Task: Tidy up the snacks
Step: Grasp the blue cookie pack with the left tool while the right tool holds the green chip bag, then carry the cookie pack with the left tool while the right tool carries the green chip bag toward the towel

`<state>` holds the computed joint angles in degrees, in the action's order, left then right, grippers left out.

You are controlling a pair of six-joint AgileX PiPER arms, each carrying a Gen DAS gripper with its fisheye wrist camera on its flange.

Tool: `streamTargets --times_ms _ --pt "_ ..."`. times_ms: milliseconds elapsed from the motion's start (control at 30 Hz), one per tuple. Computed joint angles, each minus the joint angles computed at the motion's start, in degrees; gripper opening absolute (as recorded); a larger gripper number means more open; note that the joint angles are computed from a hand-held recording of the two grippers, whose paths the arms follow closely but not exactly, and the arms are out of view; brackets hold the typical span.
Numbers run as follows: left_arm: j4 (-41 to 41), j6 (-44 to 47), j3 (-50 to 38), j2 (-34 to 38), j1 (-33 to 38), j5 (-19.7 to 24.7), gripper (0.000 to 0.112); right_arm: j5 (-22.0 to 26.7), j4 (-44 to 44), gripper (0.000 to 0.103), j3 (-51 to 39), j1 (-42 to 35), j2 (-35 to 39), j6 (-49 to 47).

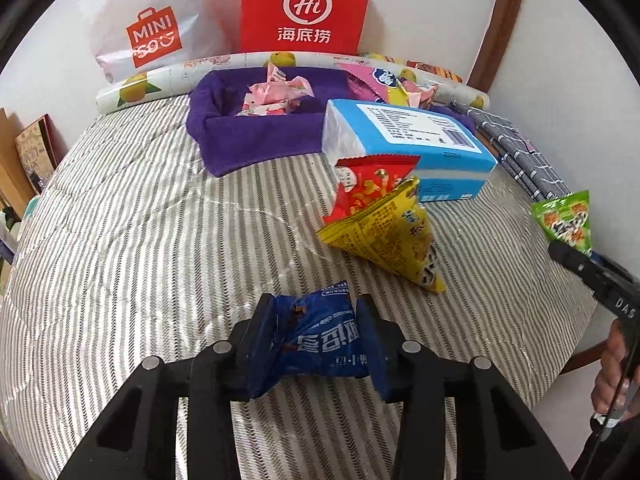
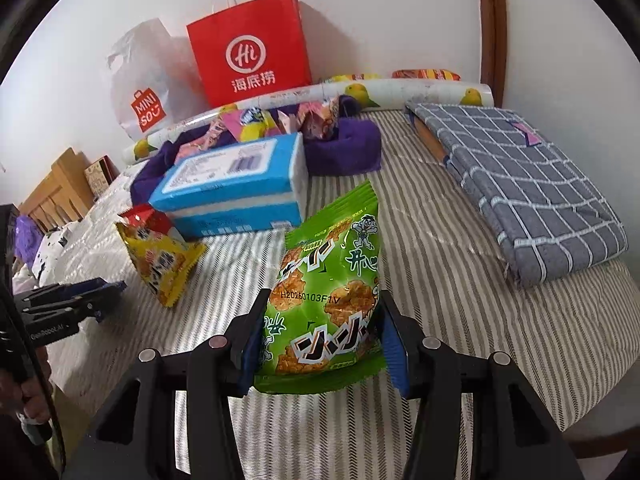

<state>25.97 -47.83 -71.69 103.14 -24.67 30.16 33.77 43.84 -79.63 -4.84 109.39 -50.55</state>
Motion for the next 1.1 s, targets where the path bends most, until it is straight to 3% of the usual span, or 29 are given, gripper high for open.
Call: streamTargets --times_ms 200,267,500,567,767,1100 --pt "-3.3 3.1 1.8 -0.7 0.7 -0.6 0.045 -0.1 -2.9 0.05 -0.8 1.8 -1.0 2.9" --pt "1.1 -0.6 3.7 -1.2 -0.4 -1.5 0.053 -0.3 -3.6 0.05 -0.5 2.6 -1.4 3.4" --pt "14.5 -12.3 5.1 -0.9 -4.4 1.4 0.05 -1.0 -5.4 0.05 1.3 4.7 -2.5 4.7" --pt "13.6 -11.9 5.8 -1.6 -3.9 0.4 0.044 -1.0 -5.8 0.05 1.9 5.2 -2.9 5.0" --pt "6.1 -5.4 7.5 -4.2 -1.7 -3.1 0.04 -1.3 -5.8 0.05 3.4 5.9 -4.5 5.2" --pt "5.6 -5.1 7.3 -8.6 -2.1 -2.1 0.039 -0.4 -5.8 0.05 3.2 6.7 -7.8 6.0"
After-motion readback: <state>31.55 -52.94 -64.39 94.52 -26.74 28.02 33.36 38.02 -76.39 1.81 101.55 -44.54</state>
